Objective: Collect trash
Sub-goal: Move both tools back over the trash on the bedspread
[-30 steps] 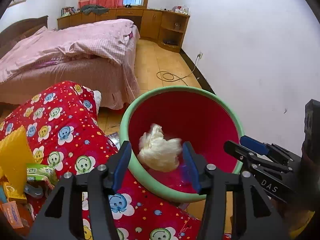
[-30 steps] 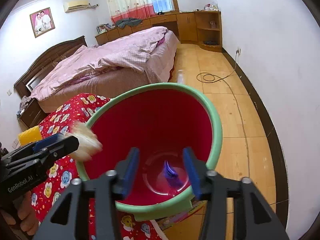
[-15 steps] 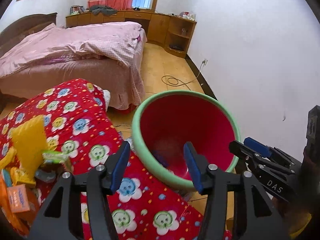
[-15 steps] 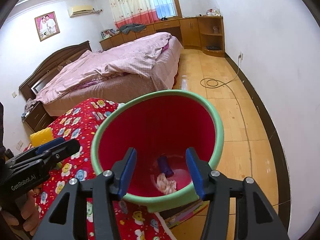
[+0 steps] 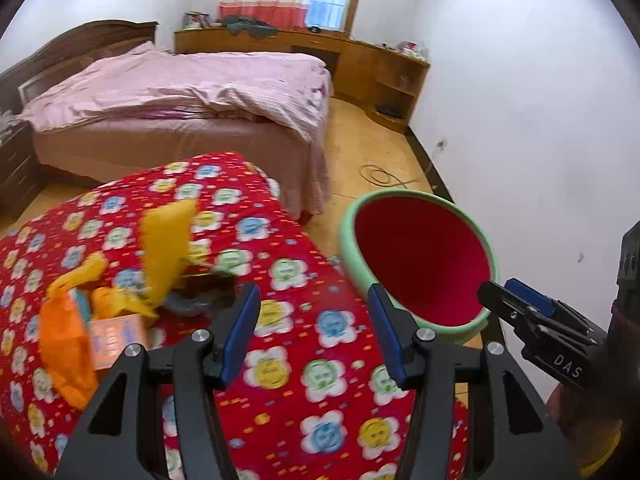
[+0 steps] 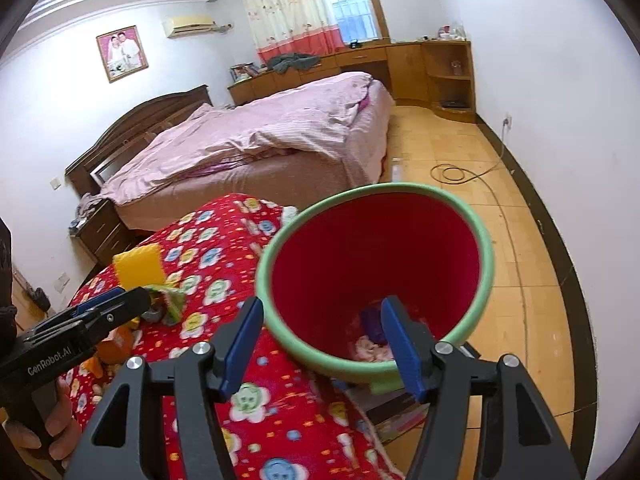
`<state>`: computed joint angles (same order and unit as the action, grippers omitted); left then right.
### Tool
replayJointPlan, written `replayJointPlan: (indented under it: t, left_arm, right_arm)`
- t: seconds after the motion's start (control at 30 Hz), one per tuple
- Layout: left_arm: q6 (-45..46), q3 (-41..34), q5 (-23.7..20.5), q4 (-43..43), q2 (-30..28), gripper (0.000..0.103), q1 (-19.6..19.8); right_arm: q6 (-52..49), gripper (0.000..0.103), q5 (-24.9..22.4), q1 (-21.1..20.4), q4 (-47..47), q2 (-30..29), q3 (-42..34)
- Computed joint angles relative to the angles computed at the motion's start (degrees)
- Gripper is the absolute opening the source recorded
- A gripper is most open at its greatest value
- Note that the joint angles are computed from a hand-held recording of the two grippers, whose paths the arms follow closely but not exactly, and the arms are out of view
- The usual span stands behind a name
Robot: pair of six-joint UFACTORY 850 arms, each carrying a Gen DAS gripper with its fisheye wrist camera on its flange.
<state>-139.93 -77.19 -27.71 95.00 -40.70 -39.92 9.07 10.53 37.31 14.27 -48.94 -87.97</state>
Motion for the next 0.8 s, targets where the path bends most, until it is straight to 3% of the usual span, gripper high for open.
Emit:
replayJointPlan:
  t: [0.3,0.57,0.8]
  left_arm:
    - [-6.5,9.7,-4.8,0.1,6.5,0.056,0.2]
    - [-2.9,14.7,-8.7,-7.4,9.2,0.062,1.0]
    - [-1.2,17.8,-8.6,-11.8,10.0,0.062,3.3]
  right_arm:
    - [6.3,0.068,-0.2,2.4,-6.5,-0.1,-0.9]
    - [10.9,0.072,-1.3,4.2,-11.1,-1.2,-2.9]
    - [9.4,0.072,-2.5,5.2,-9.9,-2.1,-4.1]
